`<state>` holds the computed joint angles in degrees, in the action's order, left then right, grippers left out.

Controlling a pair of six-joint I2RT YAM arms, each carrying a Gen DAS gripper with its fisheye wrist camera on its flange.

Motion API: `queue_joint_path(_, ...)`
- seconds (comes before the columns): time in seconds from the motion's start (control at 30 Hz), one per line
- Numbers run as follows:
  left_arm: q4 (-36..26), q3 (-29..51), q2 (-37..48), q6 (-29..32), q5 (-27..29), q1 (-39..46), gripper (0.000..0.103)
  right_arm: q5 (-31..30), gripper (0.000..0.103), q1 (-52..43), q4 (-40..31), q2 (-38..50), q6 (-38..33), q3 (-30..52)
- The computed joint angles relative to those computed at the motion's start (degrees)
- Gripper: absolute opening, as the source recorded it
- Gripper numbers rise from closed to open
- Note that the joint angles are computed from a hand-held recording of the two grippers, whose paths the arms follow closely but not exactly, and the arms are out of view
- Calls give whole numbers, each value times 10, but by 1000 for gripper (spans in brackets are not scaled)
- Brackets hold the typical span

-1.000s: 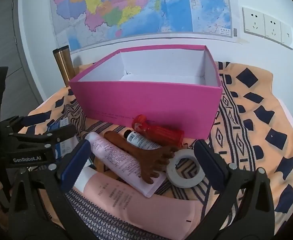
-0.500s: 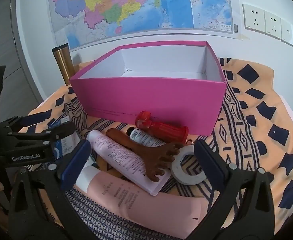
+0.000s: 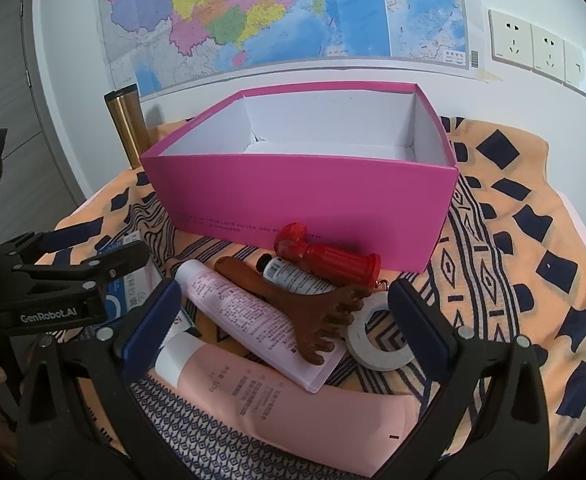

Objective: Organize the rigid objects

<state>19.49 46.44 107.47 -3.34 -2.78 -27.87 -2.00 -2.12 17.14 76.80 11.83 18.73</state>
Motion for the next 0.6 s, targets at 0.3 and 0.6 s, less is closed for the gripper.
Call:
queue_joint_path(0.3, 2, -3, -4, 0, 7, 5, 103, -5, 103, -1, -2, 2, -2, 5)
queue_joint_path(0.6, 4, -6, -3, 0, 9, 6, 103, -10, 103, 0, 1, 2, 0, 3)
